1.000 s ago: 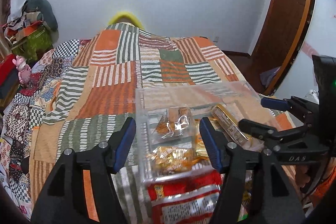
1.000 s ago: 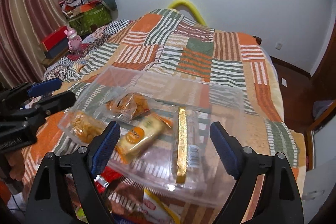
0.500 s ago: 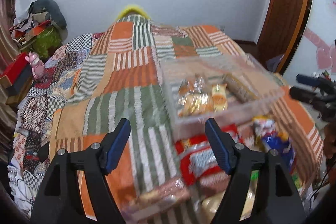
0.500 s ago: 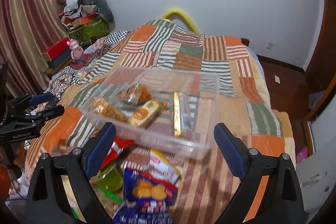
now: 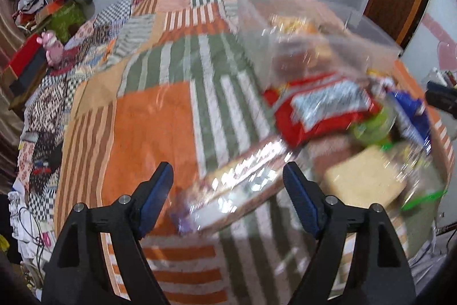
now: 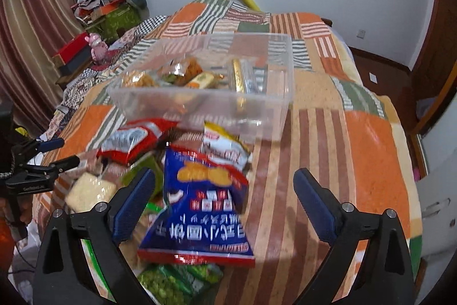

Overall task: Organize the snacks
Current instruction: 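Grasp the striped biscuit roll with the left tool while the right tool grasps the blue cracker bag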

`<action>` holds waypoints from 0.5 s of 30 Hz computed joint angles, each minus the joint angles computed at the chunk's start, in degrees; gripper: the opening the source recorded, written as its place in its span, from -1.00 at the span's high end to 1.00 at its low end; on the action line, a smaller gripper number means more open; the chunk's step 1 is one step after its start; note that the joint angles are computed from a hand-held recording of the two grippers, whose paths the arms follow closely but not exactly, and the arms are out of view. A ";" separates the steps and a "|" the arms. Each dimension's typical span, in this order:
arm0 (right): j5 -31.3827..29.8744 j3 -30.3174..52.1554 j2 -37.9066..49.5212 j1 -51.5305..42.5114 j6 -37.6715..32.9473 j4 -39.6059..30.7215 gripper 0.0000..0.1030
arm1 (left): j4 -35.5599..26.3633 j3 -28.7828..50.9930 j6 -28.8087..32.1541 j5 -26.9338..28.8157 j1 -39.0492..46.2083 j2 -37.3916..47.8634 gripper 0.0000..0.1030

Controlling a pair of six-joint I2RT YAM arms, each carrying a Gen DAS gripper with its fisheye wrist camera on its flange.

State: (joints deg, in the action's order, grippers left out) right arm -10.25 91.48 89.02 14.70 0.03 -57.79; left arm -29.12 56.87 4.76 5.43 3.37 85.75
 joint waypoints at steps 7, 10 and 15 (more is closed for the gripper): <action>-1.06 -3.32 -1.94 0.46 1.29 -0.45 -0.88 | 2.60 -0.78 1.96 2.89 1.12 3.57 -0.69; -1.41 -4.07 -1.29 0.73 2.01 -0.52 -0.88 | 3.78 0.03 1.68 3.78 0.45 4.65 -0.69; -2.43 -5.09 -0.12 0.35 2.60 -1.15 -0.88 | 4.44 0.97 -0.10 2.47 0.31 6.77 -0.48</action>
